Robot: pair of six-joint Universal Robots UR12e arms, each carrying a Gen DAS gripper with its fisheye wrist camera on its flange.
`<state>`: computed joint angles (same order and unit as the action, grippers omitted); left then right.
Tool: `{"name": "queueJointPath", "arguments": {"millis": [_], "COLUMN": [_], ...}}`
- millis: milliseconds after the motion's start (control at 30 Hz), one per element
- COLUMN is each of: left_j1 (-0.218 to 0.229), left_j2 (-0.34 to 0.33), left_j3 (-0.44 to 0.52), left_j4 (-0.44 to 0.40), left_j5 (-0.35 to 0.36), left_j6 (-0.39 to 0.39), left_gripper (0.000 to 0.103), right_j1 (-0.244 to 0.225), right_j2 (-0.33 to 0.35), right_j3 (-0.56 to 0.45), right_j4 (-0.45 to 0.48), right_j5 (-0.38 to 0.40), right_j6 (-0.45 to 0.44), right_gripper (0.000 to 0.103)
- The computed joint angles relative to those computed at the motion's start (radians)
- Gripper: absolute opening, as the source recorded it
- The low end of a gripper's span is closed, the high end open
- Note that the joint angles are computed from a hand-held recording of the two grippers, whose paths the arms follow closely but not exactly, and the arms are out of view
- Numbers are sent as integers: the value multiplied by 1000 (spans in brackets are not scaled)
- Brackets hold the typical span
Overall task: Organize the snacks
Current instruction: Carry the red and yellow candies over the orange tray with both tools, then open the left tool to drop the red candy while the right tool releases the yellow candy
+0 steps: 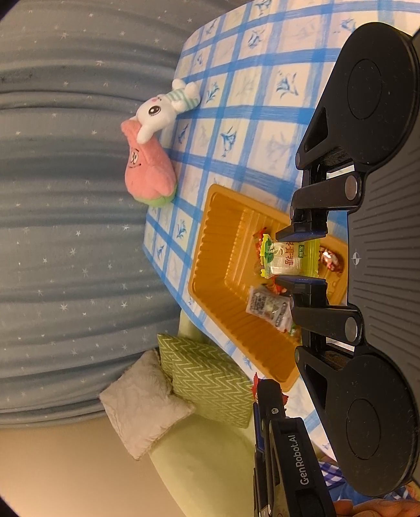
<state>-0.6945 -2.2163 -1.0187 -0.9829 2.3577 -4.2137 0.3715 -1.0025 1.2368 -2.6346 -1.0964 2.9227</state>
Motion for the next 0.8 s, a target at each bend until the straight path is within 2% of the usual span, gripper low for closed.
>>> {"name": "queueJointPath", "arguments": {"millis": [800], "left_j1": [53], "left_j2": [-5], "left_j3": [-31], "left_j4": [37], "left_j5": [-43], "left_j6": [40], "left_gripper": [17], "right_j1": [25], "right_j2": [113], "right_j3": [-161], "right_j4": [82], "right_j5": [-19], "right_j6": [-16], "right_gripper": [22]}}
